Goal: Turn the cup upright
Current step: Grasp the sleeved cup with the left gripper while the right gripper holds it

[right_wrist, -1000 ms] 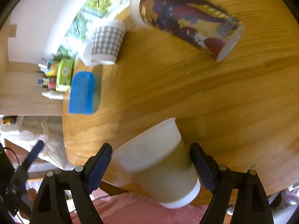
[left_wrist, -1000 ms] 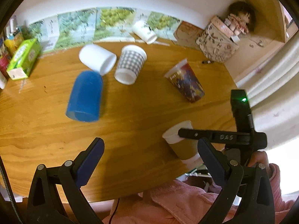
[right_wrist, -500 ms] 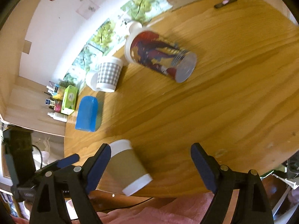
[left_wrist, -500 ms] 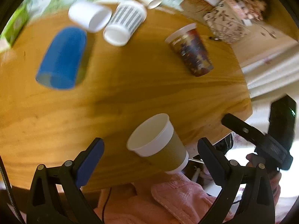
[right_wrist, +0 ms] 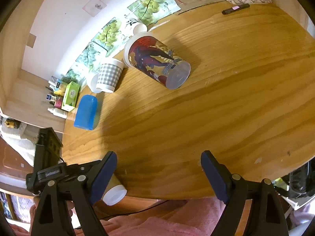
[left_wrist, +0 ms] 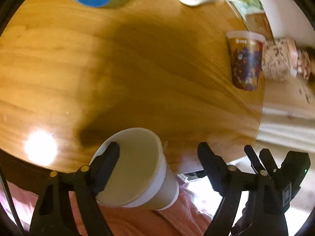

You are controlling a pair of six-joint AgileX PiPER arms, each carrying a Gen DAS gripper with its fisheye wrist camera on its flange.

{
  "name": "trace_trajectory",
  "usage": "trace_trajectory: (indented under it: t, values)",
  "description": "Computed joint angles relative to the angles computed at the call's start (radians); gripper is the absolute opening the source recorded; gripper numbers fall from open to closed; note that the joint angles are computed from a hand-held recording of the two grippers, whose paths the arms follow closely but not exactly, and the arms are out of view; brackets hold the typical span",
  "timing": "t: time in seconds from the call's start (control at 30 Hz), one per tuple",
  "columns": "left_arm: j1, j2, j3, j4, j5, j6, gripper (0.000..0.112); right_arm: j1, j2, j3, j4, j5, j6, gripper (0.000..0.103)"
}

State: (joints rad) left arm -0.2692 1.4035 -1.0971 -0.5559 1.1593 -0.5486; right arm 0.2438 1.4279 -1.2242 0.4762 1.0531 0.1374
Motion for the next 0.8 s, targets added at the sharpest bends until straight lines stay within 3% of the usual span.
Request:
trace_trajectory:
  t: [0.2, 0.33, 0.6, 0.8]
  values:
    - [0.007, -0.028, 0.044, -0.022, -0.062, -0.052, 0.048, -0.051, 0.048, -0.065, 0.030, 0.056, -0.106, 0.088]
    - [0.012, -0.031, 0.057, -0.039, -0.090, -0.071, 0.038, -0.069, 0.080, -0.107, 0.046, 0.084, -0.158, 0.088]
    - [-0.051, 0.026, 0.001, -0.021, -0.153, -0.122, 0.031, -0.110, 0.120, -0.160, 0.064, 0.131, -0.234, 0.088]
    - [-0.083, 0.047, -0.033, 0.006, -0.157, -0.129, 0.028, -0.142, 0.141, -0.185, 0.075, 0.158, -0.278, 0.088]
